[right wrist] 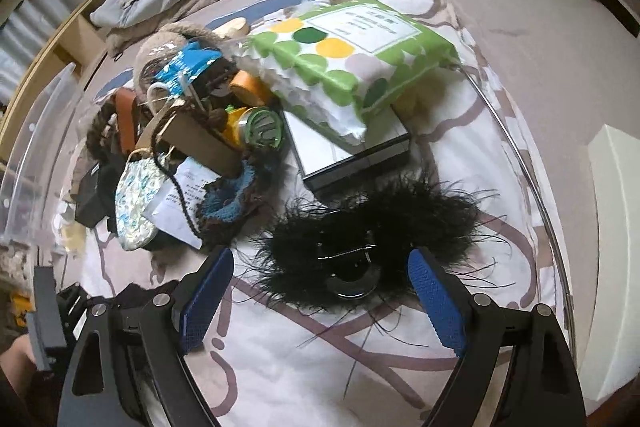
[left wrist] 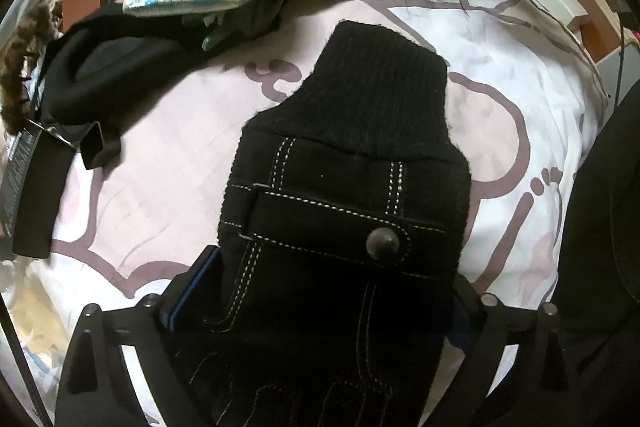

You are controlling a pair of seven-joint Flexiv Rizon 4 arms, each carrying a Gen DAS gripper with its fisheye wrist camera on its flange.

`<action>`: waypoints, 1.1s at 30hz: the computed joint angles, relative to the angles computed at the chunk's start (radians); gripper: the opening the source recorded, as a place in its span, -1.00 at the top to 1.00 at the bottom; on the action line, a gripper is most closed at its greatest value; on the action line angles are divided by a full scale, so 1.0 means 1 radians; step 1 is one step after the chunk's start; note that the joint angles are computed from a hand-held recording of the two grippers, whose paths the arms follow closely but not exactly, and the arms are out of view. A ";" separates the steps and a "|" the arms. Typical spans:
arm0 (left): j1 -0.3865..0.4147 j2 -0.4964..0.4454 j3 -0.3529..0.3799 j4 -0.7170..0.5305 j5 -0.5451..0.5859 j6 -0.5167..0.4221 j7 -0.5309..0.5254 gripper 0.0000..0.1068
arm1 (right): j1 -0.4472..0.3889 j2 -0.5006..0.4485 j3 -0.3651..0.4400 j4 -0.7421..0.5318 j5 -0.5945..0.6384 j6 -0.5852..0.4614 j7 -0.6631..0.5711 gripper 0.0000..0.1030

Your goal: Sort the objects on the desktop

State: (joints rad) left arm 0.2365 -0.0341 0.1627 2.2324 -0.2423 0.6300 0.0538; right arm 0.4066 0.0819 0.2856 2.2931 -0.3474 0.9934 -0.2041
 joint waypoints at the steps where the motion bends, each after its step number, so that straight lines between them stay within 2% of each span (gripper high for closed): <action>1: 0.000 -0.004 -0.001 0.000 0.003 0.003 0.001 -0.88 | 0.002 -0.002 0.000 -0.002 0.000 -0.001 -0.006 -0.73; 6: -0.011 -0.005 -0.003 0.022 0.050 0.064 0.010 -0.92 | 0.009 -0.010 0.001 -0.009 0.008 -0.007 -0.037 -0.73; 10: 0.003 -0.029 -0.004 -0.041 0.046 -0.031 -0.013 -0.91 | 0.027 -0.018 0.009 -0.028 0.015 -0.020 -0.094 -0.73; 13: 0.016 -0.052 -0.003 -0.085 0.034 -0.093 -0.028 -0.91 | 0.061 -0.067 0.019 -0.058 0.054 0.056 -0.192 -0.67; 14: 0.021 -0.059 -0.003 -0.097 0.029 -0.111 -0.029 -0.92 | 0.074 -0.090 0.023 -0.073 0.084 0.084 -0.224 -0.50; 15: 0.024 -0.064 -0.003 -0.104 0.026 -0.121 -0.028 -0.92 | 0.086 -0.117 0.028 -0.092 0.125 0.112 -0.261 -0.17; 16: 0.028 -0.070 -0.003 -0.111 0.024 -0.129 -0.027 -0.92 | 0.100 -0.155 0.038 -0.124 0.193 0.132 -0.317 0.05; 17: 0.031 -0.072 -0.002 -0.114 0.020 -0.132 -0.021 -0.92 | 0.108 -0.187 0.049 -0.154 0.253 0.134 -0.370 0.40; 18: 0.034 -0.074 -0.002 -0.115 0.016 -0.133 -0.014 -0.92 | 0.116 -0.215 0.057 -0.181 0.291 0.141 -0.409 0.58; 21: 0.043 -0.077 0.000 -0.116 0.000 -0.133 0.020 -0.92 | 0.120 -0.294 0.105 -0.239 0.417 0.249 -0.559 0.74; 22: 0.046 -0.079 0.001 -0.116 -0.006 -0.133 0.030 -0.92 | 0.097 -0.330 0.155 -0.274 0.512 0.298 -0.657 0.75; 24: 0.055 -0.085 0.002 -0.119 -0.023 -0.136 0.053 -0.92 | 0.080 -0.376 0.208 -0.325 0.601 0.313 -0.755 0.75; 26: 0.063 -0.091 0.003 -0.125 -0.039 -0.143 0.073 -0.92 | 0.070 -0.428 0.250 -0.380 0.658 0.286 -0.841 0.75; 30: 0.079 -0.095 0.006 -0.139 -0.044 -0.169 0.130 -0.92 | 0.123 -0.475 0.207 -0.406 0.645 0.238 -0.829 0.77; 32: 0.091 -0.098 0.008 -0.164 -0.056 -0.220 0.151 -0.92 | 0.114 -0.492 0.206 -0.411 0.678 0.218 -0.812 1.00; 33: 0.096 -0.104 0.009 -0.180 -0.063 -0.244 0.147 -0.92 | 0.104 -0.500 0.215 -0.414 0.701 0.219 -0.819 1.00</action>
State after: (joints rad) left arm 0.3329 -0.1377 0.1712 2.0527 -0.3053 0.3857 0.2005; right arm 0.5111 -0.4184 0.5006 1.8792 0.3539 1.2125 -1.0229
